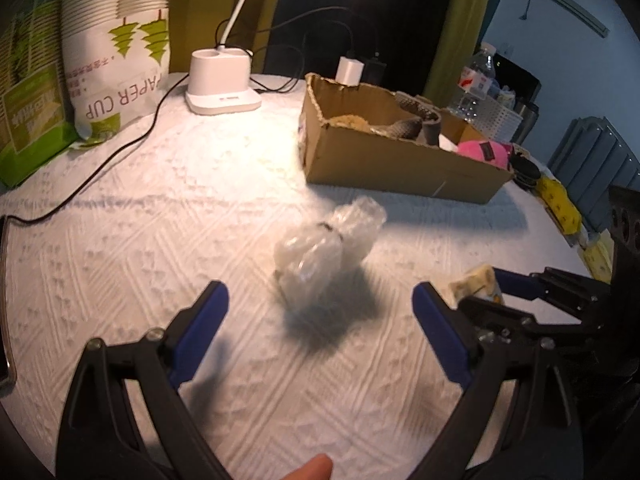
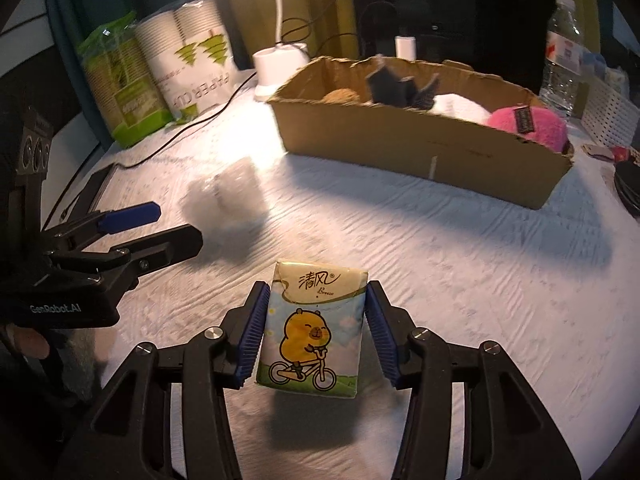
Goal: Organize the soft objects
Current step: 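Move both tools back to the bubble wrap and tissue pack, grasping both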
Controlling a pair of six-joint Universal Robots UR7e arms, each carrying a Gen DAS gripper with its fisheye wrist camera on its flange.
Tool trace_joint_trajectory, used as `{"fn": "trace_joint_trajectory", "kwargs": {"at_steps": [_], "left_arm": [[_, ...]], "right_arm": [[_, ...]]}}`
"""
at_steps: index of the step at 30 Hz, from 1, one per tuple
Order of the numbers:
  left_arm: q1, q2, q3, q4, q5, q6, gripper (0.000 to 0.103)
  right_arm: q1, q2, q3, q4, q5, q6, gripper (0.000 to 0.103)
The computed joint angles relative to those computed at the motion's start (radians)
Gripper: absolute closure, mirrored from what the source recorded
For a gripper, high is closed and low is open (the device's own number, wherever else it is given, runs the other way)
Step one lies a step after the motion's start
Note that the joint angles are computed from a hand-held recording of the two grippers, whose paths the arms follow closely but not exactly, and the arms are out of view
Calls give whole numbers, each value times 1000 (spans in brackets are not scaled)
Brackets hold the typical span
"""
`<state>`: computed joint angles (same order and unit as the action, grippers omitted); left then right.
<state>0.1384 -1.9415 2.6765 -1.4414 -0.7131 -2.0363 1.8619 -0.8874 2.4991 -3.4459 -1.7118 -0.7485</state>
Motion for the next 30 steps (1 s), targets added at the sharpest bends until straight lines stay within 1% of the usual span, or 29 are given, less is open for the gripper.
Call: {"fn": "trace_joint_trajectory", "kwargs": {"at_steps": [3, 6, 10, 13, 15, 18, 20, 21, 23, 26, 30], "left_arm": [[64, 32, -15, -56, 40, 42, 9], [130, 68, -24, -142, 69, 116, 9], [202, 115, -32, -253, 89, 224, 9], [243, 134, -35, -309, 100, 268, 10], [255, 134, -37, -312, 109, 266, 10], [271, 130, -33, -336, 118, 290, 12], [282, 140, -32, -358, 113, 312, 25], [288, 145, -29, -379, 111, 330, 28], [287, 158, -30, -385, 111, 344, 39], [273, 147, -23, -390, 111, 354, 44], [246, 130, -16, -372, 112, 344, 46]], "right_arm": [[-13, -12, -23, 25, 7, -4, 53], [-27, -19, -49, 42, 17, -9, 55], [-37, -18, -73, 48, 15, -13, 56], [-43, -29, -91, 97, 17, -14, 56], [-45, -36, -99, 142, 21, -19, 56], [-36, -31, -96, 170, 12, -38, 55], [-29, -23, -92, 185, 8, -53, 50], [-25, -17, -88, 182, 3, -58, 50], [-20, -4, -83, 176, -9, -60, 50], [-15, 15, -80, 150, -35, -63, 50], [-15, 14, -74, 116, -42, -67, 53]]}}
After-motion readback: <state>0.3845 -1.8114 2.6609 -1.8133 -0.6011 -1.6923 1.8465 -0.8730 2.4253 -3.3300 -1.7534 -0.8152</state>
